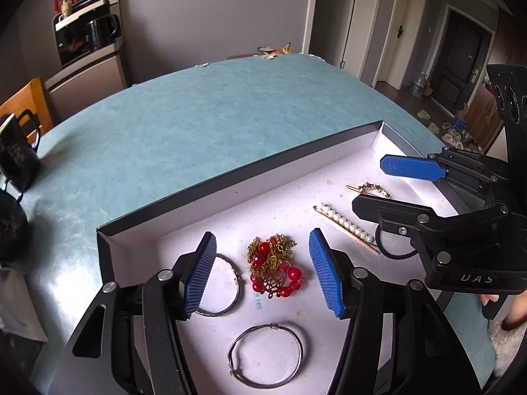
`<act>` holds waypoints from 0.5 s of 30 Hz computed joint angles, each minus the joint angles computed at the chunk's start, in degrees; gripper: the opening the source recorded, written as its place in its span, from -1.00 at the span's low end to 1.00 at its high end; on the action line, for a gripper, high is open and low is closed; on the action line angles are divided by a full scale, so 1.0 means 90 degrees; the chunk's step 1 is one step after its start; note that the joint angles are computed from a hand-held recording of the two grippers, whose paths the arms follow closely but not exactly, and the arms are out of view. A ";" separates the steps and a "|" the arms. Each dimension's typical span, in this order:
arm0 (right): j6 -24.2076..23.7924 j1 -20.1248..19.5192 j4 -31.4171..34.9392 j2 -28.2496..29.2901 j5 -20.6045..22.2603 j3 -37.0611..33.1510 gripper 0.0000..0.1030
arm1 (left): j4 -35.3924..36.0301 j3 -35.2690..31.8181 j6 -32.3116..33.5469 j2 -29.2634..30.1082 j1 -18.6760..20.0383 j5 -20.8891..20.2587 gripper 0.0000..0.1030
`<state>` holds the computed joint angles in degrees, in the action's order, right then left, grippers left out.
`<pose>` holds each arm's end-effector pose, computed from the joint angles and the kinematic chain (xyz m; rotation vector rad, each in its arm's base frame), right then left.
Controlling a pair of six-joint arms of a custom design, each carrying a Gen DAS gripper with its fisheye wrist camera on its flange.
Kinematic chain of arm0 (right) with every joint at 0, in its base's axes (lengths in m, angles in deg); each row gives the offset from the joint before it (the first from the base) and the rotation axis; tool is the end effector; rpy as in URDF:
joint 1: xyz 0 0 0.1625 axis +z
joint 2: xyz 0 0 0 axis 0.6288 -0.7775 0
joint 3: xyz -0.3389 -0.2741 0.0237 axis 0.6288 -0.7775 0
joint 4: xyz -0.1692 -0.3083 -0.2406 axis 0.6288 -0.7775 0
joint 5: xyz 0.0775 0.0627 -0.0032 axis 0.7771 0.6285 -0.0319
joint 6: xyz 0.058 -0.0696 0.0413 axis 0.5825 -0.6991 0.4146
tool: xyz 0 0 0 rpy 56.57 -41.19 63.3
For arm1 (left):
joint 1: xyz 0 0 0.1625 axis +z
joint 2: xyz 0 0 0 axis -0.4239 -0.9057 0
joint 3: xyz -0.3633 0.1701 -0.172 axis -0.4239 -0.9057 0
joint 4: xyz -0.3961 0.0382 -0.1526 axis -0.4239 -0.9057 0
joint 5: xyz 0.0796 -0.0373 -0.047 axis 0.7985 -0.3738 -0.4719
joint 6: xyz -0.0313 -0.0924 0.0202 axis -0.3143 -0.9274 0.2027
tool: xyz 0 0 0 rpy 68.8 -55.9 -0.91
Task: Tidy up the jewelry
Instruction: 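Withdraw both open tools from the box toward the remaining bracelets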
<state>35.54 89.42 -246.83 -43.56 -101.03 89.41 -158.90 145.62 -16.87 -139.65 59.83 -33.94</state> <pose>0.3552 -0.3270 0.0430 0.8161 -2.4337 0.7247 -0.1022 -0.3154 0.2913 0.7394 2.3810 -0.6169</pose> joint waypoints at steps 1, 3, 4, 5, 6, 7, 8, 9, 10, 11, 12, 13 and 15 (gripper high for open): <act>-0.0014 0.0001 -0.0118 -0.0009 -0.0006 0.0016 0.28 | 0.0019 0.0004 -0.0041 -0.0020 -0.0026 0.0037 0.31; 0.0014 -0.0011 -0.0342 -0.0048 0.0026 0.0054 0.41 | 0.0063 0.0012 -0.0094 -0.0040 -0.0083 0.0108 0.35; 0.0039 -0.0016 -0.0475 -0.0064 0.0018 0.0076 0.50 | 0.0139 0.0012 -0.0148 -0.0052 -0.0133 0.0150 0.37; 0.0062 -0.0019 -0.0583 -0.0077 0.0009 0.0093 0.55 | 0.0233 0.0005 -0.0207 -0.0054 -0.0187 0.0197 0.40; 0.0080 -0.0026 -0.0647 -0.0099 -0.0005 0.0106 0.62 | 0.0343 -0.0013 -0.0275 -0.0058 -0.0253 0.0248 0.42; 0.0101 -0.0021 -0.0670 -0.0113 -0.0035 0.0107 0.68 | 0.0486 -0.0016 -0.0383 -0.0106 -0.0365 0.0322 0.47; 0.0103 -0.0018 -0.0711 -0.0126 -0.0059 0.0115 0.71 | 0.0622 -0.0012 -0.0495 -0.0181 -0.0495 0.0403 0.56; 0.0089 -0.0018 -0.0787 -0.0125 -0.0074 0.0121 0.78 | 0.0749 -0.0021 -0.0600 -0.0255 -0.0608 0.0473 0.59; 0.0089 -0.0006 -0.0845 -0.0115 -0.0108 0.0111 0.86 | 0.0931 -0.0038 -0.0746 -0.0341 -0.0735 0.0543 0.65; 0.0085 0.0000 -0.0893 -0.0113 -0.0139 0.0113 0.90 | 0.1175 -0.0062 -0.0933 -0.0430 -0.0864 0.0631 0.70; 0.0084 0.0006 -0.0936 -0.0113 -0.0163 0.0115 0.89 | 0.1508 -0.0090 -0.1178 -0.0531 -0.1012 0.0739 0.72; 0.0082 0.0011 -0.0967 -0.0119 -0.0176 0.0122 0.89 | 0.1906 -0.0130 -0.1453 -0.0645 -0.1169 0.0854 0.74; 0.0069 0.0036 -0.1033 -0.0113 -0.0226 0.0130 0.89 | 0.2702 -0.0225 -0.1952 -0.0899 -0.1449 0.1008 0.75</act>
